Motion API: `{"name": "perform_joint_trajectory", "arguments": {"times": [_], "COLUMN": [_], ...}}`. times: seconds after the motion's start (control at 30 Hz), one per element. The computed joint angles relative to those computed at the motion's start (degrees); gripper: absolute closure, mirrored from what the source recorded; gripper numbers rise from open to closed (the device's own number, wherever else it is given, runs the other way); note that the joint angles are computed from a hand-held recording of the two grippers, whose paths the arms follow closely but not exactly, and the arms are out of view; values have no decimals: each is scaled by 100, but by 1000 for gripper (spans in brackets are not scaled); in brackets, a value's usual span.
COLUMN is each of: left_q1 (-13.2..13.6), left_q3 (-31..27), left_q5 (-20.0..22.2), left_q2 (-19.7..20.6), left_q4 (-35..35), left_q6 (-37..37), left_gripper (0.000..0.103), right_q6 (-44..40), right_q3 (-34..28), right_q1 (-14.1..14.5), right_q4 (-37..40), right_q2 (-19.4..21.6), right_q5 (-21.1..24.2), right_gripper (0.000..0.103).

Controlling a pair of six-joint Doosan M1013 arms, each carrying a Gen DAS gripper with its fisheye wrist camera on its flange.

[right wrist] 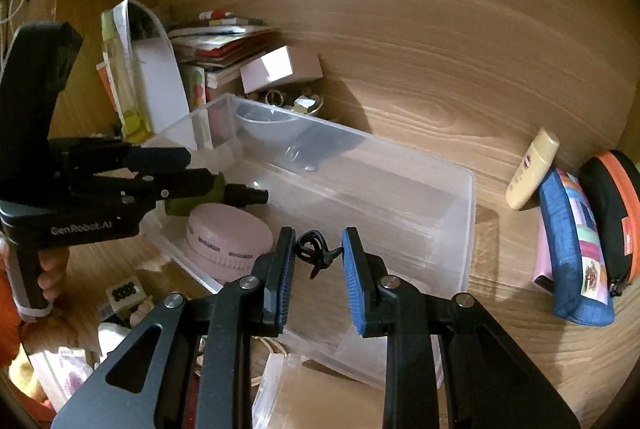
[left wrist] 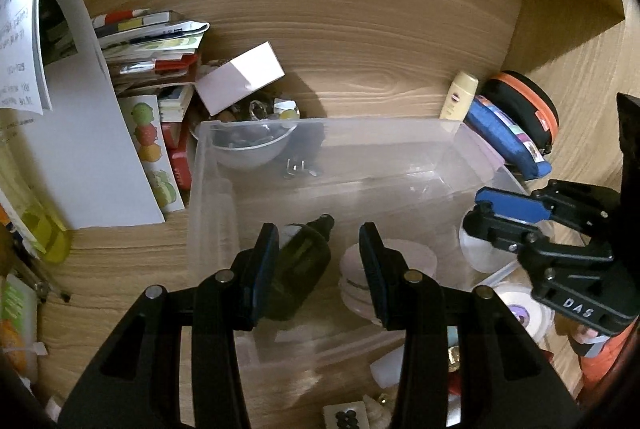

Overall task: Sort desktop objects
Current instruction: 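Lower the bottle and black clip into the clear box and open both grippers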

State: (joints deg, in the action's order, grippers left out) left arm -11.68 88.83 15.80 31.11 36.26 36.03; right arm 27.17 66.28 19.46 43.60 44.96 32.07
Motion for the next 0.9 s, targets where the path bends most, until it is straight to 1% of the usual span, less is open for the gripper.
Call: {"name": "perform_joint_trajectory", "arguments": {"times": [0.03,0.1,0.2,0.23,0.3,0.33,0.37,0.43,0.47,0.53,0.57,0.6,0.63,0.67,0.7,0.73,0.77,0.8,0.83,0.87,0.9], "left_q1": [1,2,-9,-10,1,4,-1,-16,-27,-36,-41,-54,-55,-44,-31,-32,-42,-59,-91,-113,-147], "left_q3": [-5,13,48,54,100,128,140,194,224,253,266,275,277,269,261,264,296,316,363,398,475], "left_q5": [-1,-31,-80,-98,-202,-257,-273,-306,-315,-330,-325,-281,-270,-296,-317,-315,-300,-261,-193,-156,-93], "left_q2": [2,-14,-44,-53,-92,-114,-128,-173,-199,-225,-238,-249,-262,-272,-292,-311,-354,-382,-433,-459,-521], "left_q4": [-33,1,322,324,360,478,619,1149,1504,1886,2105,2396,2387,2081,1619,1456,1477,1589,1969,2276,2780], "left_q6": [35,-13,-332,-336,-402,-533,-680,-1188,-1522,-1880,-2100,-2412,-2428,-2144,-1697,-1550,-1560,-1645,-1985,-2275,-2760], "left_gripper": [61,54,49,48,42,41,38,38,37,34,29,29,29,29,29,29,27,24,22,16,8], "right_q6": [-3,-18,-4,-14,-87,-113,-131,-201,-265,-463,-512,-487,-411,-282,-205,-185,-141,-54,53,25,-11], "right_q3": [-1,12,32,27,16,10,8,40,61,101,111,129,146,158,181,214,281,324,403,468,554], "right_q1": [6,21,33,35,28,23,21,24,24,13,8,8,13,18,18,17,14,15,17,12,1], "right_q4": [-14,-46,-102,-92,-15,20,47,129,191,409,480,493,451,348,295,300,291,224,154,212,267], "right_q2": [6,12,10,14,17,19,21,5,-7,-34,-47,-66,-86,-109,-139,-168,-223,-259,-316,-358,-415], "right_q5": [-2,-58,-124,-114,-55,-23,-9,-83,-112,-146,-161,-217,-283,-343,-391,-446,-541,-611,-736,-811,-876], "right_gripper": [81,81,81,81,81,79,77,66,64,61,59,53,44,40,35,34,31,25,21,21,21]}}
